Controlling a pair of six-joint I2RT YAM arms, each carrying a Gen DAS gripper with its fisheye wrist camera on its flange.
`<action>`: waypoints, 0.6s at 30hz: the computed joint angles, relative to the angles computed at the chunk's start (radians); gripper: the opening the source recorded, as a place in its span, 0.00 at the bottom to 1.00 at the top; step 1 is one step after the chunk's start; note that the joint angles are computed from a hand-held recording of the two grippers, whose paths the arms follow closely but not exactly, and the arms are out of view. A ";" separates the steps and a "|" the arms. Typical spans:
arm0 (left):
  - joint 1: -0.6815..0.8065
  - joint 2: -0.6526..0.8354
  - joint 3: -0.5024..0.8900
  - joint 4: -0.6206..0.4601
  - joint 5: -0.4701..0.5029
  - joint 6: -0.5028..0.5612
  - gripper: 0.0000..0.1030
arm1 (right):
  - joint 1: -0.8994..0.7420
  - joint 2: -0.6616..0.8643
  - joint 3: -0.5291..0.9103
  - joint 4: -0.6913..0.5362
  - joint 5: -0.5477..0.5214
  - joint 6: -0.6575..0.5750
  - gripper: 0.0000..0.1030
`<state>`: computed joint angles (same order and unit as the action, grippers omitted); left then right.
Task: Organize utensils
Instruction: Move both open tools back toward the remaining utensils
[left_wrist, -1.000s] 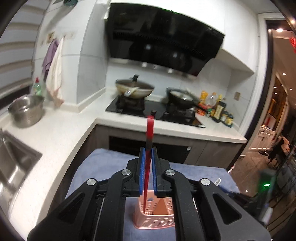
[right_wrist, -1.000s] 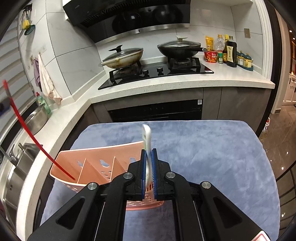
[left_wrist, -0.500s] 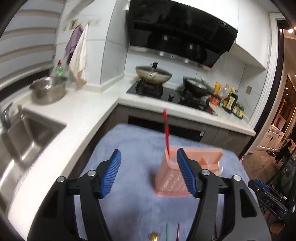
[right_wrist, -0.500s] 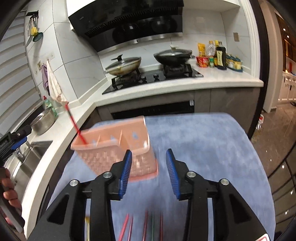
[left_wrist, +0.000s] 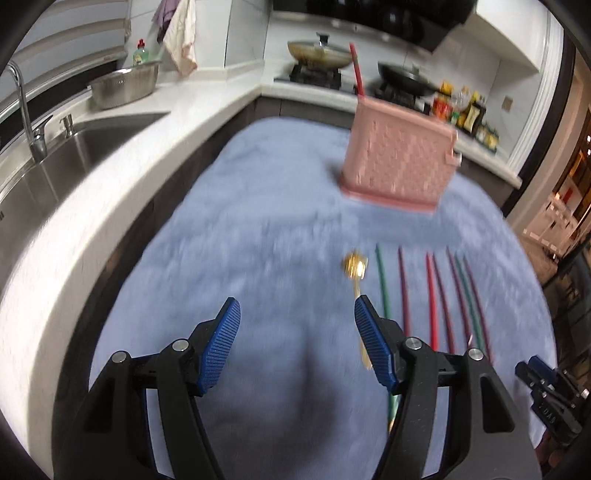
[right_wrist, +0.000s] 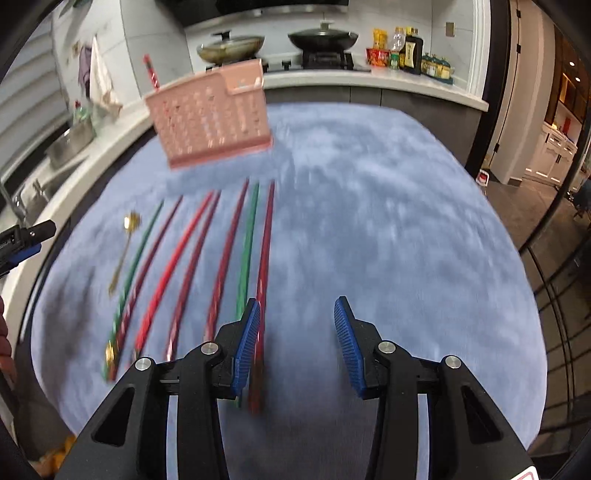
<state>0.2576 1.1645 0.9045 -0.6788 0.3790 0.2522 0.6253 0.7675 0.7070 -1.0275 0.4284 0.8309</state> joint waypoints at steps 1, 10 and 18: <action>0.004 -0.011 -0.019 -0.007 -0.006 0.011 0.59 | 0.019 -0.016 -0.016 -0.009 -0.004 0.035 0.40; 0.004 -0.107 -0.141 -0.065 -0.007 0.067 0.59 | 0.124 -0.048 -0.075 -0.023 -0.005 0.184 0.40; -0.046 -0.115 -0.164 -0.063 -0.030 0.050 0.59 | 0.149 -0.016 -0.079 0.010 -0.002 0.173 0.36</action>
